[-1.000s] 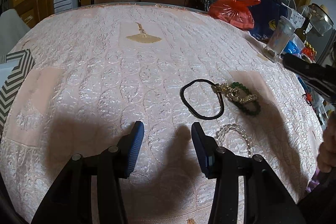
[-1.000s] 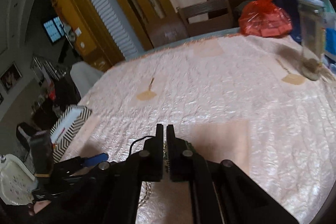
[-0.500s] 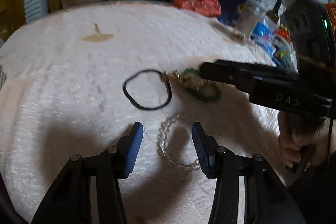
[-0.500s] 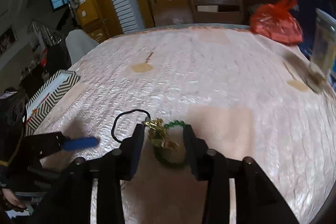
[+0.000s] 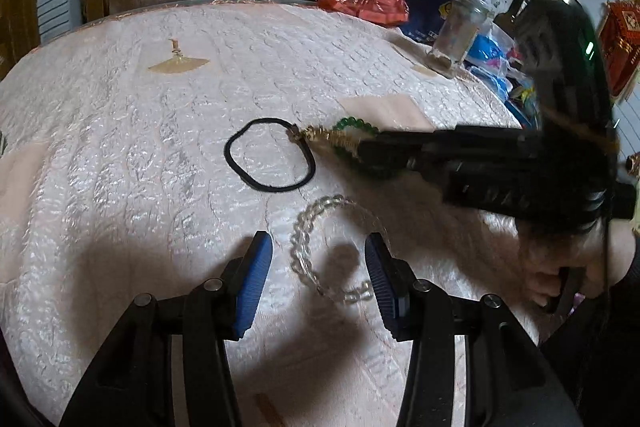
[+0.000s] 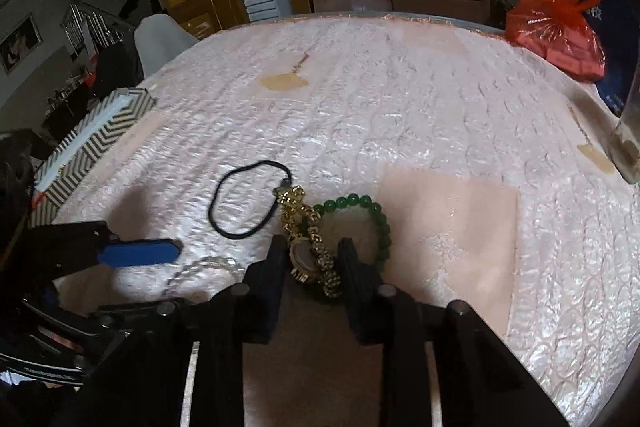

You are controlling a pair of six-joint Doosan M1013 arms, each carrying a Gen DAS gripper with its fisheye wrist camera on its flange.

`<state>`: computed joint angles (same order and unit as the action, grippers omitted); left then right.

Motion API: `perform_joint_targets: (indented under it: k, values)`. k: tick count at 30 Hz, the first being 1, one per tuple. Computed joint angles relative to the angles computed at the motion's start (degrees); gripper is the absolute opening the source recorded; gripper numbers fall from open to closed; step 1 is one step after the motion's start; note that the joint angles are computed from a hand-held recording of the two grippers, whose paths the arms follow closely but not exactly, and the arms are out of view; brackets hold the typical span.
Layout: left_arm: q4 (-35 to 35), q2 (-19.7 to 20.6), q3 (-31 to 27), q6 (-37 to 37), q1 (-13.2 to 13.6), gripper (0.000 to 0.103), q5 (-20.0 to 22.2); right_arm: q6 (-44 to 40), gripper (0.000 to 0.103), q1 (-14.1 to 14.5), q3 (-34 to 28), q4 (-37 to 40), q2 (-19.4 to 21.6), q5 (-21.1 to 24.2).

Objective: Organize jewelry
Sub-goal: 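Lower the left tool onto the clear crystal bracelet and close on it, then carry the crystal bracelet and gold chain with both tools over the tray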

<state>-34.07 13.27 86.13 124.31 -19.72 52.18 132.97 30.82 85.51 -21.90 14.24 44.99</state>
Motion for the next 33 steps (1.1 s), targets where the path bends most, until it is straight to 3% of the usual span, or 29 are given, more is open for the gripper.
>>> perform_joint_targets:
  k: [5, 12, 25, 33]
  values:
    - [-0.07, -0.25, 0.35, 0.95, -0.18, 0.053, 0.05, 6.59, 0.026, 1.04, 0.89, -4.27, -2.07, -2.32]
    - [4.77, 0.46, -0.87, -1.31, -1.49, 0.016, -0.71, 20.66, 0.027, 1.31, 3.60, -11.84, -5.39, -4.52]
    - [0.38, -0.89, -1.19, -1.89, 0.70, 0.015, -2.84, 25.17, 0.027, 1.03, 4.69, -14.96, -6.26, -5.02]
    - [4.52, -1.49, -2.13, -6.35, 0.21, 0.015, -3.63, 25.46, 0.027, 1.60, 4.23, -16.09, -5.89, -3.01]
